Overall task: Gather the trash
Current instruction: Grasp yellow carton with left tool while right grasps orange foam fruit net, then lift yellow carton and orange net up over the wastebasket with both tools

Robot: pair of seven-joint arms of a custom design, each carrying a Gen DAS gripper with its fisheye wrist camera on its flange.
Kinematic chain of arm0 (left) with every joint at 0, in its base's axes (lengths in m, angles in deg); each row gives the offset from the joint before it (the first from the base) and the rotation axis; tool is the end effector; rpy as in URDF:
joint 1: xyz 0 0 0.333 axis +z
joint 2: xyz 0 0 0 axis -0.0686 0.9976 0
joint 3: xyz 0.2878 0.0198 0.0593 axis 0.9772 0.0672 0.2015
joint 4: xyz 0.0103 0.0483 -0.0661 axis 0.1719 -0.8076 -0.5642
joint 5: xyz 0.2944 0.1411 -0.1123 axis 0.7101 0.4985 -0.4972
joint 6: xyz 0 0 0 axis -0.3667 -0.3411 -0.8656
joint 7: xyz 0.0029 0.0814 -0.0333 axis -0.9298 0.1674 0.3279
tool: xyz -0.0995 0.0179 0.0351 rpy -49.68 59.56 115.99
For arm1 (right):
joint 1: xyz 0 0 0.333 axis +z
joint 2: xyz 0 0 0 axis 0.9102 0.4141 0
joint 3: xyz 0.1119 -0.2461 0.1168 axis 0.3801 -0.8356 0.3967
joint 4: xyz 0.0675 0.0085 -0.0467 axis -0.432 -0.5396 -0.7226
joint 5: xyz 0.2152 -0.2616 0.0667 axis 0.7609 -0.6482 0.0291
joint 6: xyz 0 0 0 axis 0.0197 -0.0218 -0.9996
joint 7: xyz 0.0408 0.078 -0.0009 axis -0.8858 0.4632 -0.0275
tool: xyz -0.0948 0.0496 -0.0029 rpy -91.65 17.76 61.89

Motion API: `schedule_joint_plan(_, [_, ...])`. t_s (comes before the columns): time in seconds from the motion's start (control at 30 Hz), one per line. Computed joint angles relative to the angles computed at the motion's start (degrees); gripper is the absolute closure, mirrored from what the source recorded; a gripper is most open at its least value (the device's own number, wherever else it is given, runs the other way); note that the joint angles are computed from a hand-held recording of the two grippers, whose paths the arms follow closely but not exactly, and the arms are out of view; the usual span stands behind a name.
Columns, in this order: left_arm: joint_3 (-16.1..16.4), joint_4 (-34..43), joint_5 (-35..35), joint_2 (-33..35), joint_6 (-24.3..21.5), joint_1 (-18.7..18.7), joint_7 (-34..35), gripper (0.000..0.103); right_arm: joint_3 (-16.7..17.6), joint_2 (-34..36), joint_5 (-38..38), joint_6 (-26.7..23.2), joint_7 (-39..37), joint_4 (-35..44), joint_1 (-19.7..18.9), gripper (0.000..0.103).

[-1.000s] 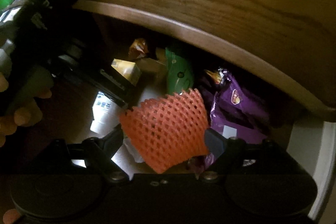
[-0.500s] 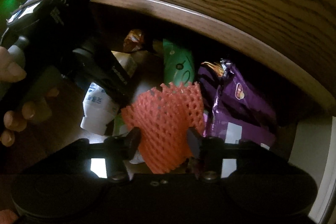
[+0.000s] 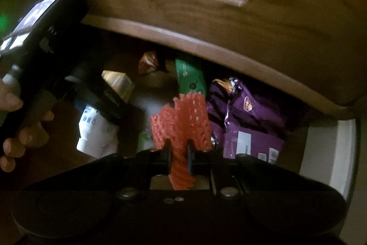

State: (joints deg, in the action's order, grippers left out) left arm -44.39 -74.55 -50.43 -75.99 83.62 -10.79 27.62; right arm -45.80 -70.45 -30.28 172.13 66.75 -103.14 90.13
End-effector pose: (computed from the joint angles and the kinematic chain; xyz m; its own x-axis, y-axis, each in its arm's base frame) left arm 0.4733 -0.1393 0.3720 0.1237 -0.9907 0.0561 -0.9908 -0.1201 0.0629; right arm 0.4296 0.2439 0.4142 0.4550 -0.8830 -0.1153 -0.8133 -0.3593 -0.4576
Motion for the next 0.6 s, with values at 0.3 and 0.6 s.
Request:
schedule_joint_plan(0.3, [1.26, 8.04, -2.77, -11.19, -17.97, 2.45, 2.43, 0.059, -0.92, -11.30, -1.84, -14.87, 9.11, 5.42, 0.53, 0.092])
schedule_joint_plan(0.6, [1.99, 38.32, -4.30, -9.26, -42.67, 4.72, 1.65, 0.059, -1.27, -14.95, -4.55, -37.11, 17.91, 26.16, -0.20, 0.092])
